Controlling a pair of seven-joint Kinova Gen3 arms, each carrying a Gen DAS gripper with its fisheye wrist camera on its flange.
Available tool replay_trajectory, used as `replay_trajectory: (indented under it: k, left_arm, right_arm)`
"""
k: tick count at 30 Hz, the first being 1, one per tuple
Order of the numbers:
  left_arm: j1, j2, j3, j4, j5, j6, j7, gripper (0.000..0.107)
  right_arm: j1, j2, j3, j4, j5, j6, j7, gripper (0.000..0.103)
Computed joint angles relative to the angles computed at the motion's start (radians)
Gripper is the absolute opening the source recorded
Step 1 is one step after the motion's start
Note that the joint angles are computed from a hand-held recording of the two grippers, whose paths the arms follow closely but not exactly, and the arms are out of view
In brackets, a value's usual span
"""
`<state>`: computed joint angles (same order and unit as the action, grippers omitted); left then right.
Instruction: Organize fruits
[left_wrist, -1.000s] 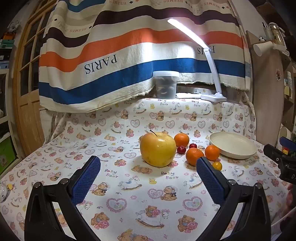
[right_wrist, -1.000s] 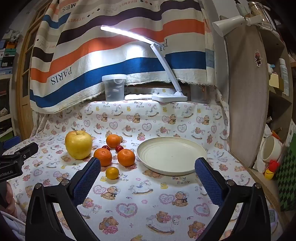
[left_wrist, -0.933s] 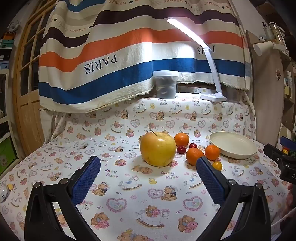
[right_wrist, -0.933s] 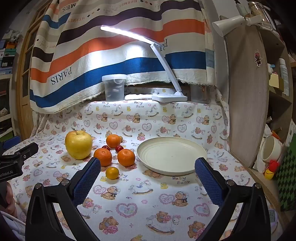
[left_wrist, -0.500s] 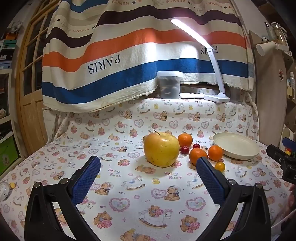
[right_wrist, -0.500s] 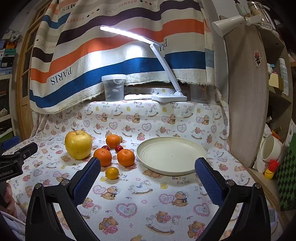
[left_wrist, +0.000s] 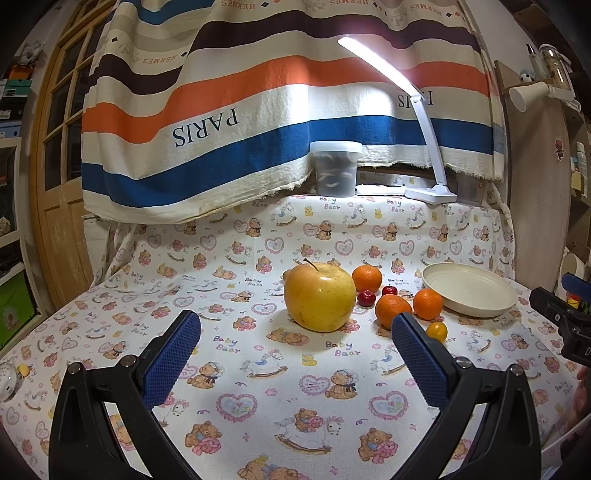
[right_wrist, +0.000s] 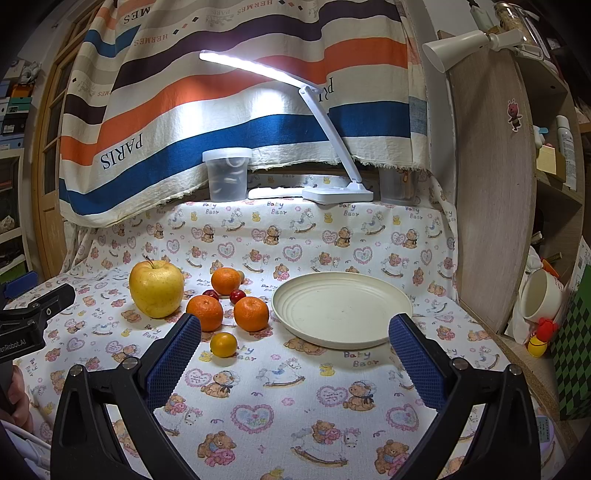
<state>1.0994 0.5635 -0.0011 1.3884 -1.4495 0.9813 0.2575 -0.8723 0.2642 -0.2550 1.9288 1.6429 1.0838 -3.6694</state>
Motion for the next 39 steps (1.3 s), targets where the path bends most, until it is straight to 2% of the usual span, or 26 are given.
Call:
replay_trajectory:
  k: [19,26,33,39]
  left_arm:
    - [0.000,0.002,0.002,-0.002,-0.002,-0.005,0.001,0.103]
    - [0.004,0.005,-0.001,-0.008,0.002,0.003,0.004,0.103]
    - [0.006,0.006,-0.004,-0.009,0.005,0.001,0.003,0.103]
    - [0.006,0.005,-0.005,-0.008,0.003,-0.001,0.005,0.103]
  right_arm:
    - [0.002,-0.003,-0.001,0.001,-0.001,-0.007,0.005,0.102]
    - [-0.011,0.007,0.002,-0.018,-0.037,0.023,0.025,0.102]
    - [-0.007,0.001,0.006,-0.005,-0.020,0.015,0.013,0.102]
    - [-0.026,0.016,0.009,-0.029,-0.057,0.058,0.027,0.102]
